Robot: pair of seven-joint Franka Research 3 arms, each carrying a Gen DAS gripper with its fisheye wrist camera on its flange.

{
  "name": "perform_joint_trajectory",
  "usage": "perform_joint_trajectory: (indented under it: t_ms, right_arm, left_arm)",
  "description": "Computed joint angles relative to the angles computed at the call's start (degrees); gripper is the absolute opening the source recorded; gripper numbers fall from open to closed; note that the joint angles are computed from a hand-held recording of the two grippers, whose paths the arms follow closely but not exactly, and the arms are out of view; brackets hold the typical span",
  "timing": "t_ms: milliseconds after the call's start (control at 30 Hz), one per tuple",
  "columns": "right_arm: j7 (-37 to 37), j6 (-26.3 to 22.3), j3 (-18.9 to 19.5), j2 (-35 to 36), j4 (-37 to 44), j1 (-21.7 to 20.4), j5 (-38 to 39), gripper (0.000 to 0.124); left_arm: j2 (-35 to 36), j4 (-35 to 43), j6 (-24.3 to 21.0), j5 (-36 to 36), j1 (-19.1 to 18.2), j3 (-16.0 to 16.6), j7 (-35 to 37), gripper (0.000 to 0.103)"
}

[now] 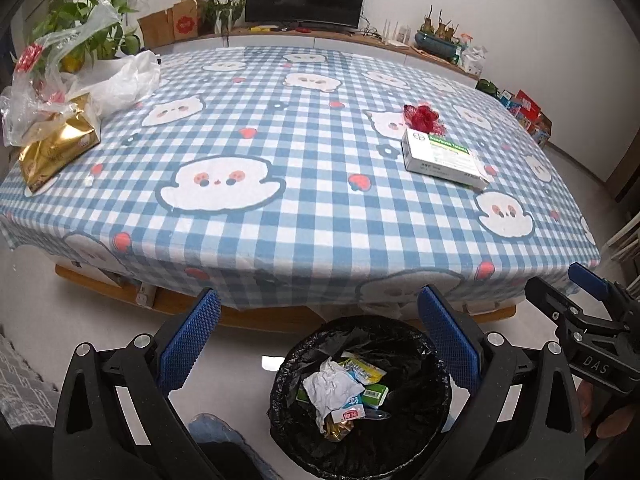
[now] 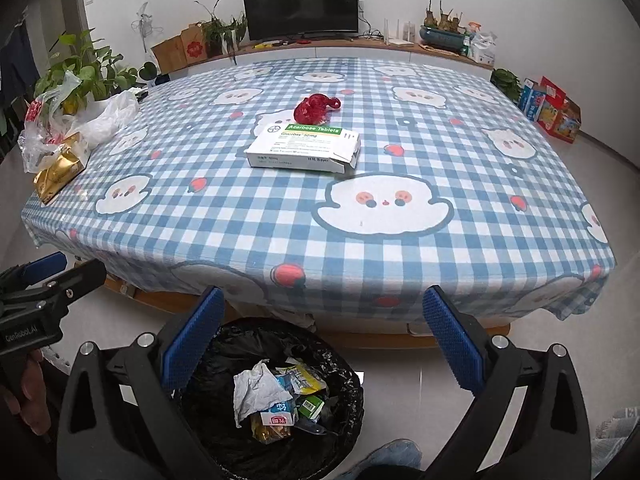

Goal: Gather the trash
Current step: 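Raise both open tools from the bin toward the table, then grasp the white Acarbose Tablets box with the right tool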

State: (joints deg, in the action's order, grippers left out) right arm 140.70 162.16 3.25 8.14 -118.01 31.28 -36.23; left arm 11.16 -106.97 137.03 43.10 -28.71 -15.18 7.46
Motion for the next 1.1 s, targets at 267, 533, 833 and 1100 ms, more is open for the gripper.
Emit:
perform_joint_trajectory:
  t_ms: [267,533,833,1100]
  right_arm:
    - [-4.6,-0.5,-0.7,2.6,4.9,0.2,3.1,0.095]
    - [-9.1,-2.9,-2.0,6.9,12.2,1.4,5.3,0.095]
    - [-22.1,-5.4,-2.3,13.4,21.7,1.2,11.6,0.095]
    - [-49.5,-13.9,2.5,21.7,35.5,-2.3,24.8,0.095]
  left_arm:
    - [2.4,5.0,-1.3,-0.7,0.8,1.0,3.2,0.097]
    - [6.1,11.3,-2.9,-1.2,0.5,2.3,7.2,0.097]
    - [9.4,15.8,-3.6,-3.1,0.7,3.7,11.5,0.097]
    - [12.1,19.6,-4.4,-4.7,0.7,4.7,14.5,0.097]
